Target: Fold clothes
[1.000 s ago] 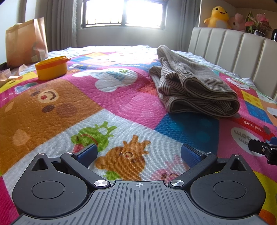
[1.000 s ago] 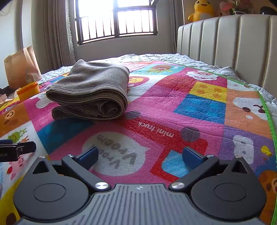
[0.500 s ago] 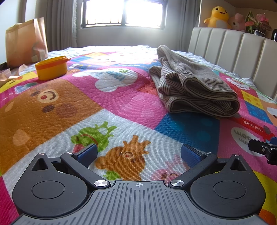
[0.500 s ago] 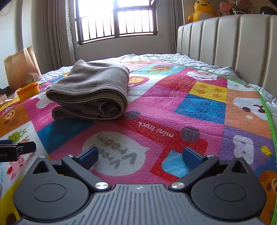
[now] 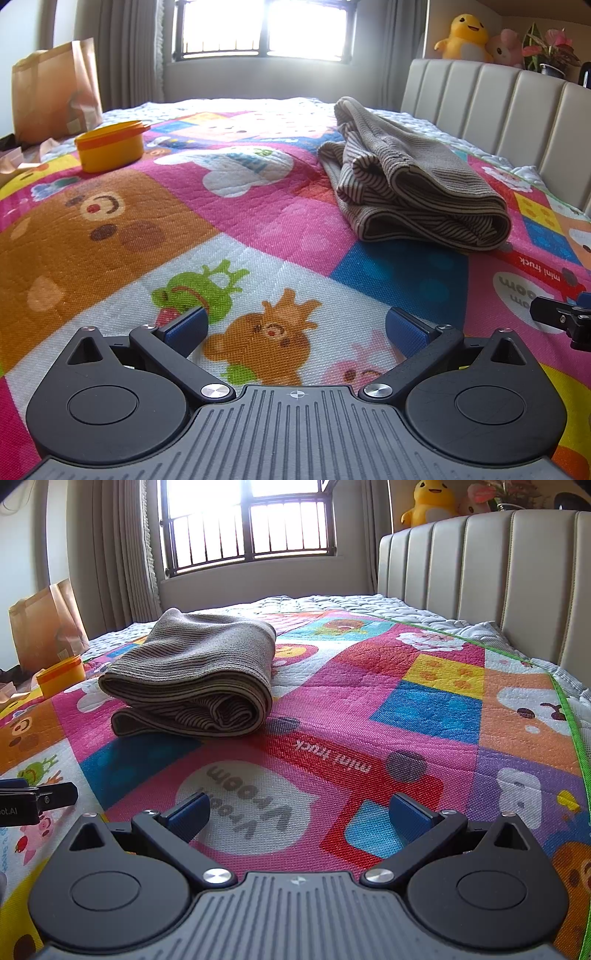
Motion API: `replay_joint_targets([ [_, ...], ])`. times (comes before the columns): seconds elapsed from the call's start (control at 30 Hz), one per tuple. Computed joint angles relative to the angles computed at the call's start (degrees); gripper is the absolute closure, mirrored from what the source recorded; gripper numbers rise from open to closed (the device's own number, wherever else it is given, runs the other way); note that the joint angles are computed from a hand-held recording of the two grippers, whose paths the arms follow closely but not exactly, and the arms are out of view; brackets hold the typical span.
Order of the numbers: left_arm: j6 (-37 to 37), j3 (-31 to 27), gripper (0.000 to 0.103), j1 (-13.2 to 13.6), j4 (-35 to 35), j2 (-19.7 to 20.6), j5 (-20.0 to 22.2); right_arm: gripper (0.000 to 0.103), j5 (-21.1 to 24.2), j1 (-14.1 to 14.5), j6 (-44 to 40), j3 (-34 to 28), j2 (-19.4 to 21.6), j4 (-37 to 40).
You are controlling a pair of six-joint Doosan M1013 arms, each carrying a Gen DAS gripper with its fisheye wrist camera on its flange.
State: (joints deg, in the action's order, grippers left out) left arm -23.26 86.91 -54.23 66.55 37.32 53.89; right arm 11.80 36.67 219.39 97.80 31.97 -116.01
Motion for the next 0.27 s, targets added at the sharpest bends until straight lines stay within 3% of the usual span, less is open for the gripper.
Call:
replay_joint_targets([
  [0.27, 1.4, -0.5, 0.000, 0.0, -0.8, 0.2, 0.6, 0.000, 0.0, 0.2, -14.6, -1.0, 0.2, 13.7],
])
